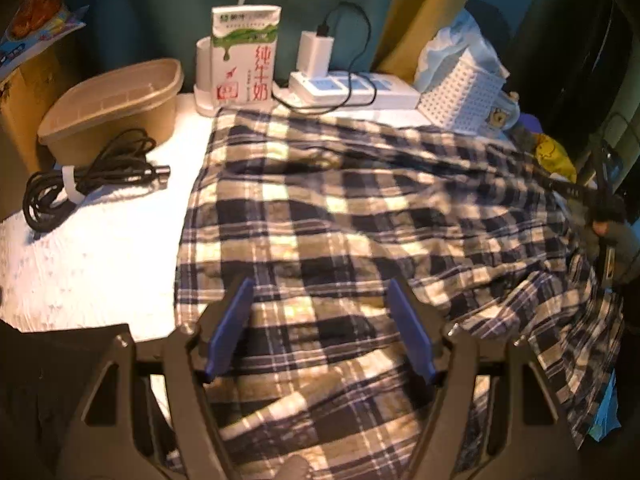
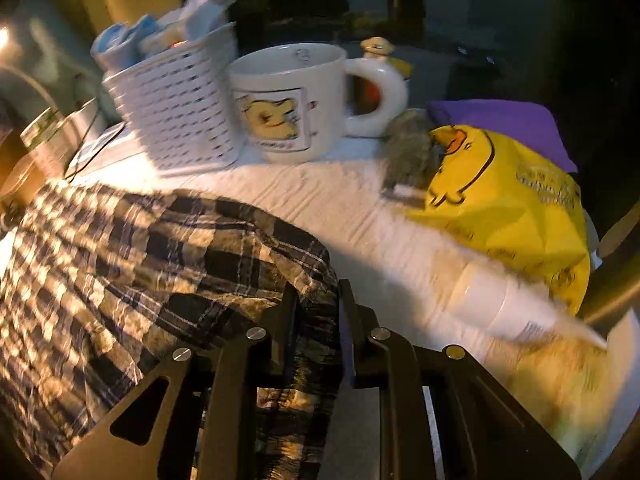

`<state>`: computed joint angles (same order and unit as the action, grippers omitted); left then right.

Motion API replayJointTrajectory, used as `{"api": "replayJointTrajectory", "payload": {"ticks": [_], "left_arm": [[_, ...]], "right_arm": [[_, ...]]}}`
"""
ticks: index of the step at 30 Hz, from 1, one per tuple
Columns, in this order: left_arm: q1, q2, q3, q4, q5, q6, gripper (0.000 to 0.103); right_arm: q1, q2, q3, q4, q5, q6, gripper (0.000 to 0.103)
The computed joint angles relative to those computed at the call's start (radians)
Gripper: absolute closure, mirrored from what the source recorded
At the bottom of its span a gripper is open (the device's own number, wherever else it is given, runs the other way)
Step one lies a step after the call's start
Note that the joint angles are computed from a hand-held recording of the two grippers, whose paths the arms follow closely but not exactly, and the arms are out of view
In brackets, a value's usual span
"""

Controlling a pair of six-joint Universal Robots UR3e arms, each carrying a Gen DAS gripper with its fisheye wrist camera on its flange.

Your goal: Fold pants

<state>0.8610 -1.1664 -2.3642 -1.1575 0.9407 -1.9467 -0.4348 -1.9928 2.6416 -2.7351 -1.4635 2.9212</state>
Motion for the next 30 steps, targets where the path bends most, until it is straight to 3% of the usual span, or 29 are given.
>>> {"api": "replayJointTrajectory", "payload": {"ticks": [3,5,7,9,12,15,17,21,24,30], "left_arm": [[-0.009,-0.032,-0.006,0.056,0.026,-0.031,0.032],[0.019,-0.011,-0.003,0.027,0.017,-0.018,0.032],[0.049,0.012,0.009,-0.019,0.003,0.003,0.032],[0.075,0.023,0.023,-0.057,-0.008,0.025,0.032],[0.083,0.023,0.038,-0.087,-0.021,0.052,0.032],[0.059,-0.014,0.082,-0.155,-0.053,0.099,0.032],[0.006,-0.052,0.088,-0.092,-0.045,0.056,0.032],[-0.134,-0.2,0.125,0.104,0.025,-0.083,0.032],[-0.194,-0.303,0.124,0.29,0.094,-0.2,0.032],[-0.189,-0.342,0.122,0.409,0.128,-0.256,0.032]], "right_arm": [[-0.007,0.022,-0.002,-0.03,-0.003,0.002,0.083],[-0.014,-0.015,-0.004,-0.004,-0.013,0.007,0.079],[0.018,-0.068,-0.01,0.026,-0.044,0.037,0.066],[0.036,-0.199,-0.007,0.103,-0.052,0.038,0.059],[0.049,-0.392,-0.037,0.292,-0.004,0.008,0.059],[0.19,-0.357,-0.085,0.345,-0.007,0.009,0.059],[0.323,-0.242,-0.091,0.269,-0.047,0.026,0.059],[0.412,-0.035,-0.089,0.149,-0.092,0.048,0.059],[0.321,-0.014,-0.03,0.088,-0.041,0.016,0.058],[0.144,-0.137,-0.032,0.23,-0.022,-0.029,0.058]]}}
